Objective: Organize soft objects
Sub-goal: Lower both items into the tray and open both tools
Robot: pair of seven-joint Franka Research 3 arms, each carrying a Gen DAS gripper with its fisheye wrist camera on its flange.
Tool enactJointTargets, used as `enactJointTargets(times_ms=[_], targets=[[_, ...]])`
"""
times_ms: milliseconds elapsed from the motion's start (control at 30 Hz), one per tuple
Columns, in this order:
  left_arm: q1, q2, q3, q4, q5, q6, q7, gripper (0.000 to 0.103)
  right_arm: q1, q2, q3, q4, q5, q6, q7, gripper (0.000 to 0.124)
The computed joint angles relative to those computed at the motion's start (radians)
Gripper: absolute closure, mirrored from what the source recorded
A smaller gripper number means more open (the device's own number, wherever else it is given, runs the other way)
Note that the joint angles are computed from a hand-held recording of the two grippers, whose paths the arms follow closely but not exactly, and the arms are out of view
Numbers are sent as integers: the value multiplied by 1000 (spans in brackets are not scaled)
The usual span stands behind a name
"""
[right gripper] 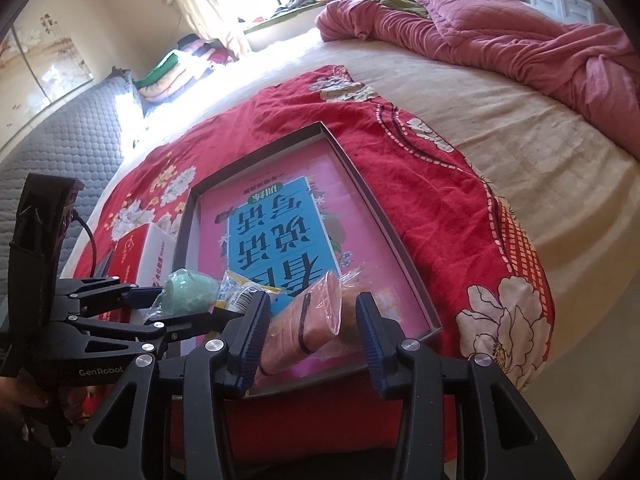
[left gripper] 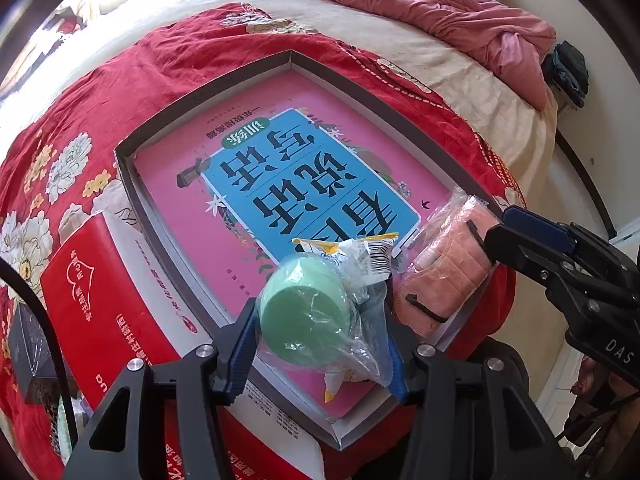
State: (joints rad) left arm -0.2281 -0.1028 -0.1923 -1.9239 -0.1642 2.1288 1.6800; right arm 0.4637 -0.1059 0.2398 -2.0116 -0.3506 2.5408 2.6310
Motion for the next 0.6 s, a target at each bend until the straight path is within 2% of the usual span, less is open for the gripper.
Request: enactJointTargets(times_ms=[600], targets=[[-1,-2,3,1,-42,-7,11,35,-2,-4,5,13,-68,-44,39,54]])
